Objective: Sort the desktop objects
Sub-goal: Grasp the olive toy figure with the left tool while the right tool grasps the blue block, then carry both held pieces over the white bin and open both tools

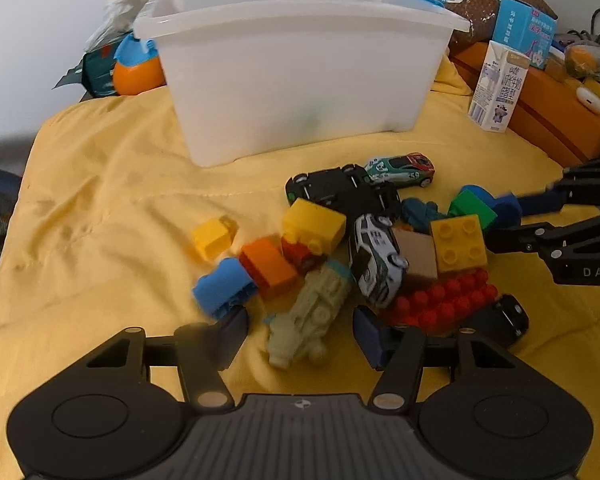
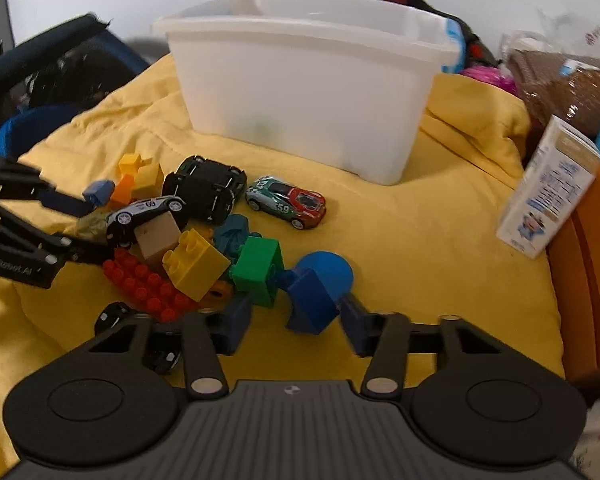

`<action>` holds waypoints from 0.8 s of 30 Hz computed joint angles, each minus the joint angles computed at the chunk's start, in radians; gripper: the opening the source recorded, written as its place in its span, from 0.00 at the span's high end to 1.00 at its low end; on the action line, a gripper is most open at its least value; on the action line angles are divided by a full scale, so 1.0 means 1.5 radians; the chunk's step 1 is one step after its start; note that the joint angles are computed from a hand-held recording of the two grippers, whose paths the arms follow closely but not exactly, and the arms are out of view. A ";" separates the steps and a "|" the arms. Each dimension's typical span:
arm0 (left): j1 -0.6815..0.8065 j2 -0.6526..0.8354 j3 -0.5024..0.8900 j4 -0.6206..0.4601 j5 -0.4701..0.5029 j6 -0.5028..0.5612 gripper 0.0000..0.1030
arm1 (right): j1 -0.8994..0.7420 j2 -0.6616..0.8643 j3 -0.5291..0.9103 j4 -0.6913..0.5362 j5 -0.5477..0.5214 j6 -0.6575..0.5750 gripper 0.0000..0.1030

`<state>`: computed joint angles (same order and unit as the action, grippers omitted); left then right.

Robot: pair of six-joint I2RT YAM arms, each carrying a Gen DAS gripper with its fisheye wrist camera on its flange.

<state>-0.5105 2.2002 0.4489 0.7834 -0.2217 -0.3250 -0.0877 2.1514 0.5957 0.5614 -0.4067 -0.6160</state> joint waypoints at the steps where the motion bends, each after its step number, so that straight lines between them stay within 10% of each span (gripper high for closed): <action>1: 0.003 0.001 0.005 -0.004 0.001 0.005 0.43 | 0.003 0.004 0.005 -0.005 0.004 -0.003 0.62; 7: 0.000 -0.018 -0.015 0.013 0.023 0.030 0.61 | -0.021 -0.019 0.003 -0.045 -0.027 -0.006 0.74; 24: 0.020 -0.239 -0.112 -0.006 0.030 0.000 0.61 | -0.077 -0.131 -0.039 -0.061 -0.111 0.084 0.82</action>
<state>-0.4802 1.8424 0.2805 0.7751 -0.1763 -0.3252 -0.2039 1.9551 0.5380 0.4701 -0.5731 -0.4900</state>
